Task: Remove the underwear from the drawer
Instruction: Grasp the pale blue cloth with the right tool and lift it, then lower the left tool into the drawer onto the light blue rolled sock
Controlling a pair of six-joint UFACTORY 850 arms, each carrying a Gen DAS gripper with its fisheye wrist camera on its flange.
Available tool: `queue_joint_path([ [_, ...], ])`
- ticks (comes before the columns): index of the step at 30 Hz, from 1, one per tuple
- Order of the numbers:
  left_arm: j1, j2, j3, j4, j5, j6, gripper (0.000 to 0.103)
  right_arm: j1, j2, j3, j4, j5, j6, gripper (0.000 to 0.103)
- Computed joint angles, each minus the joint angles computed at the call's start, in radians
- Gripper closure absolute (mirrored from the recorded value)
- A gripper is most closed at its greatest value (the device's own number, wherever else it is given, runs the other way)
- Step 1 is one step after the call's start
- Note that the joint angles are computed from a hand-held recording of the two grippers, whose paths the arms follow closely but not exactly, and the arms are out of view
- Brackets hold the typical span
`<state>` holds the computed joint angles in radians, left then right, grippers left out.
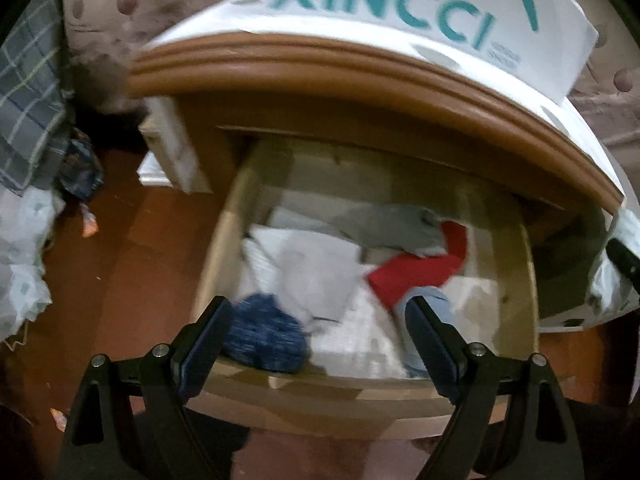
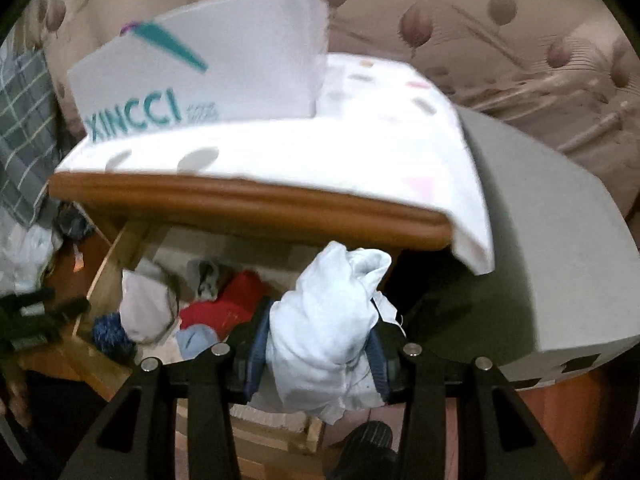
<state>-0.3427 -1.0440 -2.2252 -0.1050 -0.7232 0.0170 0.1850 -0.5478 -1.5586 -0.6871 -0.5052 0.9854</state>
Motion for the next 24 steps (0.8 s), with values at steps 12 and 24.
queue_joint_path([
  [12,-0.048,-0.107,-0.159,0.029,-0.129,-0.057,0.017,-0.029,0.032,0.029,-0.140,-0.042,0.186,0.060],
  [24,-0.072,-0.185,-0.272,0.030,-0.223,-0.069,0.017,-0.078,0.099,0.093,-0.329,-0.136,0.440,0.060],
])
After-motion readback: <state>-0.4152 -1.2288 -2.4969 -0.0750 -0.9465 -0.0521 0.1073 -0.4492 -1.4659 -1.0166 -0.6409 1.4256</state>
